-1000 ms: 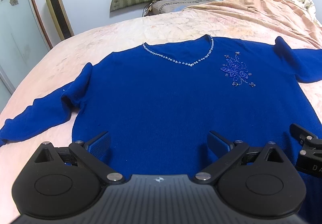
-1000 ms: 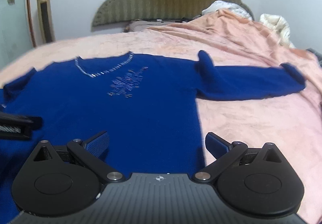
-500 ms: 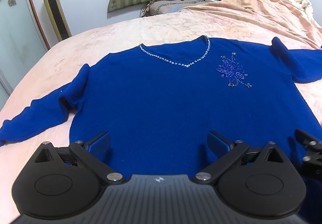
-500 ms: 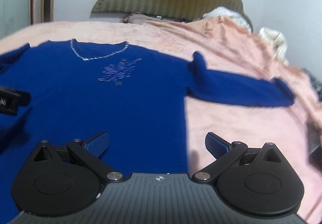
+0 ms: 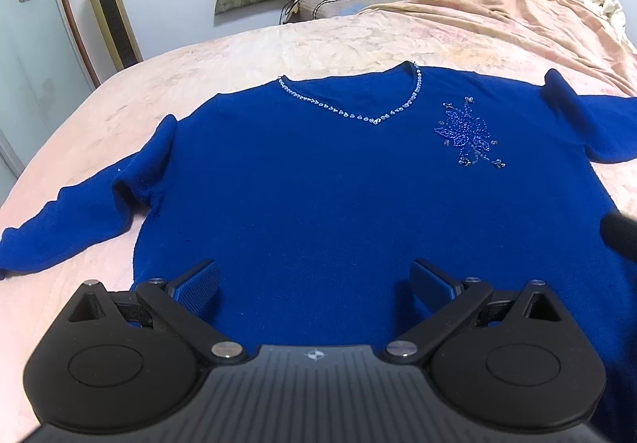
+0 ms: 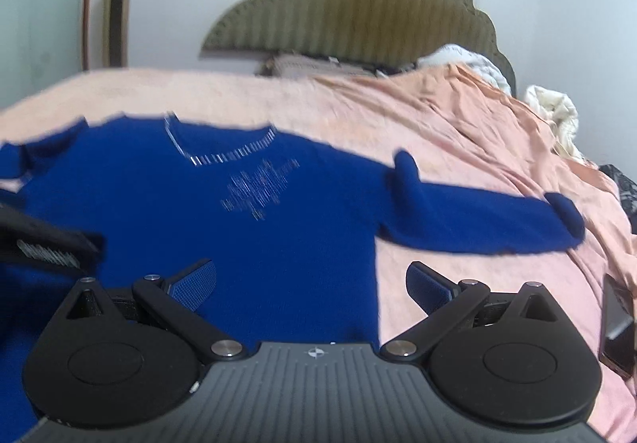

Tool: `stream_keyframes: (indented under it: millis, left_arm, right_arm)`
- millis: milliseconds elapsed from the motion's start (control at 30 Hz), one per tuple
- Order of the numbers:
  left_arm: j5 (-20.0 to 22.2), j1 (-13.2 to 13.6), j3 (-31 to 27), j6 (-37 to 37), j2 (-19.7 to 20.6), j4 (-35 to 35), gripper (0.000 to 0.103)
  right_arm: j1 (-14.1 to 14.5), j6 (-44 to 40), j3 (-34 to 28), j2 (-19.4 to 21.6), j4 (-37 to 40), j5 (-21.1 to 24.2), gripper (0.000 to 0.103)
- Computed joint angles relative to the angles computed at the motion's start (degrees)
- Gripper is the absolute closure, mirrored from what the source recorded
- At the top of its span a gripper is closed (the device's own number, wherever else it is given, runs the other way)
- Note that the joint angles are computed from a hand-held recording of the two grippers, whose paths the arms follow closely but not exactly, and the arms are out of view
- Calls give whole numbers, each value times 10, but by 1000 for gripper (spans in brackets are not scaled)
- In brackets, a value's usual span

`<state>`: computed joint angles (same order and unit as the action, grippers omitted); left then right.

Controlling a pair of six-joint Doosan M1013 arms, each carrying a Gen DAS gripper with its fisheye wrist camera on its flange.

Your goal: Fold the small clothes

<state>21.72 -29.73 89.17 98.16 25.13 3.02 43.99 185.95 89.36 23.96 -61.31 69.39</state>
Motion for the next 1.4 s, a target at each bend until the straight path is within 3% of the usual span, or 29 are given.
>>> stream_keyframes:
  millis: [200, 400, 567, 767, 967, 1400]
  left_arm:
    - [-9, 1, 3, 3, -2, 0, 0]
    - [-33, 6, 12, 80, -8, -96, 0]
    - [-36, 0, 13, 95, -10, -104, 0]
    - [-27, -17, 4, -12, -3, 28, 0]
    - [-15, -16, 1, -16, 0, 26, 0]
    - [7, -8, -9, -11, 5, -3, 0]
  right_arm:
    - [-9, 63, 8, -11, 11, -53, 0]
    - [-9, 66, 10, -9, 4, -41, 0]
    - [-12, 114, 35, -26, -25, -63, 0]
    - [-22, 149, 49, -37, -11, -59, 0]
    - [-21, 187, 64, -42, -31, -77, 0]
    - [-20, 127, 41, -28, -33, -82, 4]
